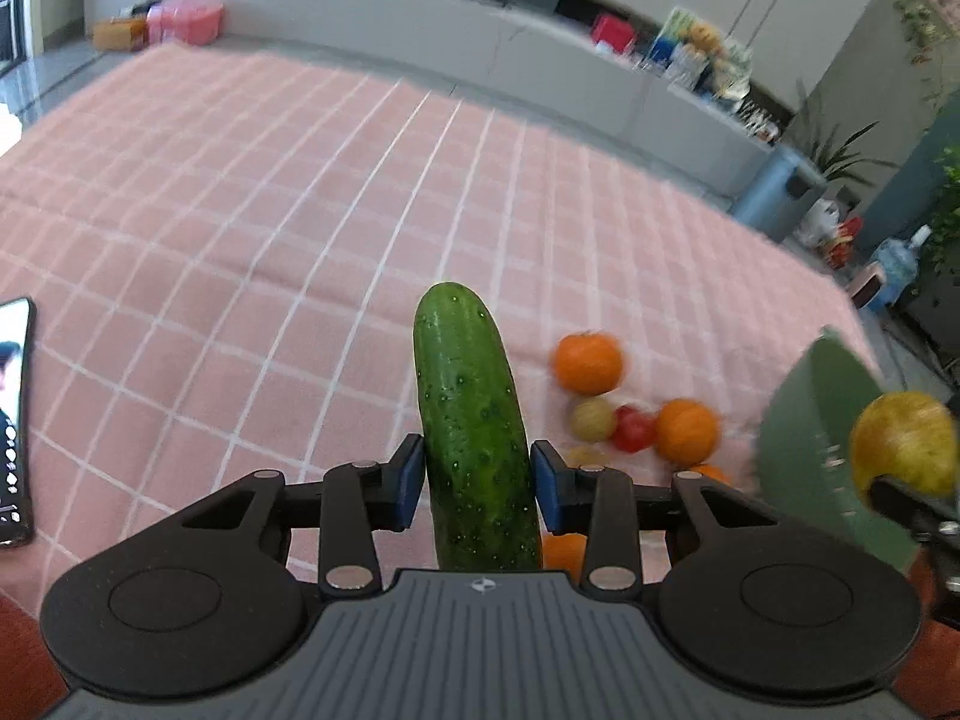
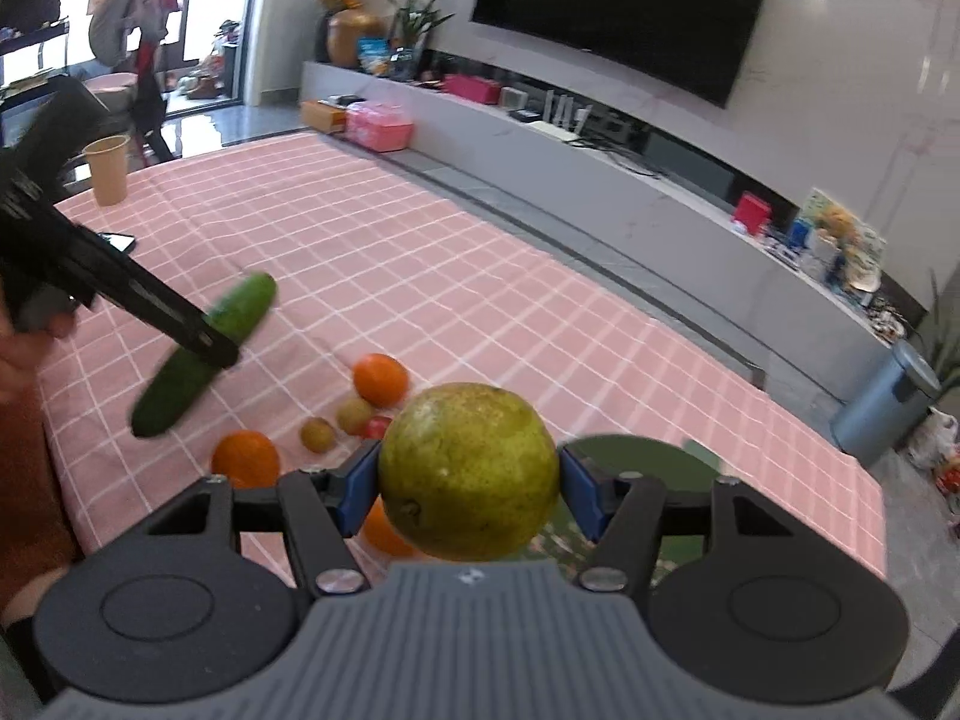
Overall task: Organize fruits
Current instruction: 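Close the left tool on the cucumber while the right tool grips the pear, lift both, then carry cucumber and pear into the green colander and open both tools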
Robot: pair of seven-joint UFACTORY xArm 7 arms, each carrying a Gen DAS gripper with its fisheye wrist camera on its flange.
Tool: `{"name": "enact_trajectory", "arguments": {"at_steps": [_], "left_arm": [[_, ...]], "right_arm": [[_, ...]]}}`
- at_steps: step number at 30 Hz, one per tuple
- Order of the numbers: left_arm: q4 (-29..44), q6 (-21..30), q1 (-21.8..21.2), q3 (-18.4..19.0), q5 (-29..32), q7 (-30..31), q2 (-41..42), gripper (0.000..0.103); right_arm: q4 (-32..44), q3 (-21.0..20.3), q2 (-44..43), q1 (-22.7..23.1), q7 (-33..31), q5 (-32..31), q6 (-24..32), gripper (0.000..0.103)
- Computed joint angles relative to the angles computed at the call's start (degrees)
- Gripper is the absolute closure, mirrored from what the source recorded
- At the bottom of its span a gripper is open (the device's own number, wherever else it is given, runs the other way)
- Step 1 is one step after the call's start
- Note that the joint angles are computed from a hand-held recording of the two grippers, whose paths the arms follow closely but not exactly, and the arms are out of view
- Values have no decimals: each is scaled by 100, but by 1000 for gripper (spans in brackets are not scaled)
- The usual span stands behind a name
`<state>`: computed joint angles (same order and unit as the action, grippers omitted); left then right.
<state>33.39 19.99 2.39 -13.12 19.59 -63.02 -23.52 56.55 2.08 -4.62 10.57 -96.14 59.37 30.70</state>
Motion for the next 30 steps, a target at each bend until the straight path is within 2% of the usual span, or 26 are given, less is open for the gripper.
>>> {"name": "enact_trajectory", "arguments": {"at_steps": [5, 10, 15, 19, 21, 24, 26, 30], "left_arm": [[367, -132, -88, -165, 109, 73, -175, 60], [958, -619, -451, -45, -183, 556, 274, 60], [1672, -1116, -934, 164, -682, 1205, 1149, 60], [2327, -1256, -1476, 476, -1559, 2151, 1961, 60], [2646, -1198, -1692, 565, -2503, 3024, 2339, 60], [3123, -936, -1660, 411, -3641, 4146, 2839, 60], [3341, -754, -1624, 329, -3868, 4441, 3071, 60], [3844, -252, -1592, 312, -3851, 4612, 3519, 60]], "right_arm": [[52, -145, -61, -160, 108, 23, 25, 43], [156, -208, -84, -295, 367, -293, -18, 43], [324, -260, 4, -411, 588, -633, 28, 43], [480, -247, 151, -510, 804, -965, -21, 43], [580, -232, 272, -569, 925, -1164, -25, 43], [743, -175, 505, -665, 1172, -1491, -94, 43], [860, -125, 690, -731, 1318, -1689, -149, 43], [1063, 15, 1084, -852, 1626, -2123, -279, 43]]}}
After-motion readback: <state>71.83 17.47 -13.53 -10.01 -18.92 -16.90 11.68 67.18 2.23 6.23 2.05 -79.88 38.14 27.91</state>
